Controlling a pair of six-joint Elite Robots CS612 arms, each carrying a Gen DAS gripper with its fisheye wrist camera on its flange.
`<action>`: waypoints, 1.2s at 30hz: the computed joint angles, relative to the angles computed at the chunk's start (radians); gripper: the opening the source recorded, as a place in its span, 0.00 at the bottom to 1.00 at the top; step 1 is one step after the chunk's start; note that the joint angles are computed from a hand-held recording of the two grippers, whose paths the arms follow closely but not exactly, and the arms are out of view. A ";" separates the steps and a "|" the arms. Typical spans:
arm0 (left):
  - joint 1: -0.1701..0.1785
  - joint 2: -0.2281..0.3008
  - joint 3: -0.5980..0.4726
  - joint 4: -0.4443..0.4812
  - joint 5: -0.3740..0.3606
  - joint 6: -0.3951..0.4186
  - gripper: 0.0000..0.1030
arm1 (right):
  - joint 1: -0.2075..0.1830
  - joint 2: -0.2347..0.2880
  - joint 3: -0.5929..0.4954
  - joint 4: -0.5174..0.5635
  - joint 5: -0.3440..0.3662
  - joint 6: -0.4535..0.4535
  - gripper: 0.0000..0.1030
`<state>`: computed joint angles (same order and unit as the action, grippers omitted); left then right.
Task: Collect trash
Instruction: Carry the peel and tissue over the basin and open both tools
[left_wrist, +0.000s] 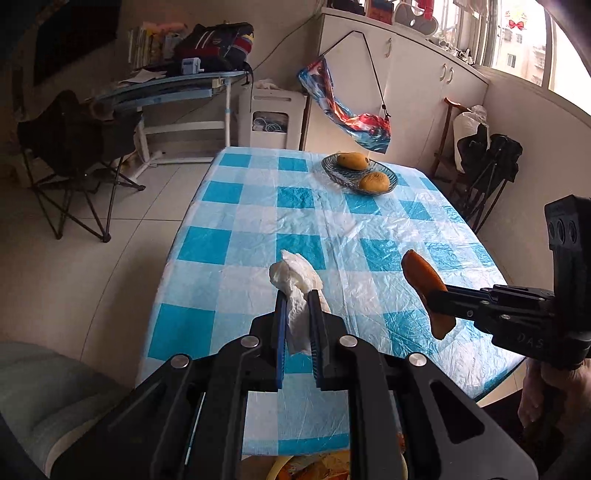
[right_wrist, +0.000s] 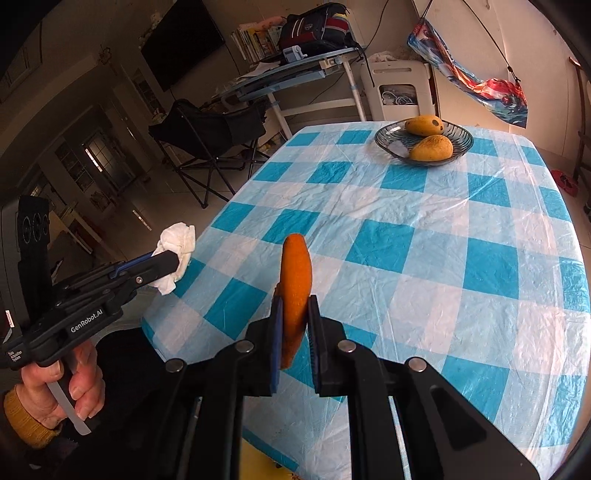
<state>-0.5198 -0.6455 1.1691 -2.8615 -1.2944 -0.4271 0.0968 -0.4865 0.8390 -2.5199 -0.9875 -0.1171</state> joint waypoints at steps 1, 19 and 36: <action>-0.002 -0.010 0.019 -0.013 0.007 0.001 0.11 | 0.000 -0.011 0.025 -0.022 0.015 0.008 0.13; -0.026 -0.137 0.262 -0.163 0.030 -0.015 0.11 | 0.027 -0.180 0.354 -0.101 0.040 -0.089 0.13; -0.058 -0.186 0.379 -0.208 -0.024 -0.027 0.11 | 0.026 -0.239 0.487 -0.251 -0.043 0.049 0.48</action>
<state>-0.5774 -0.8316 1.5484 -3.0692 -1.3186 -0.4545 0.1228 -0.7255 1.3256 -2.7714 -1.0304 -0.0680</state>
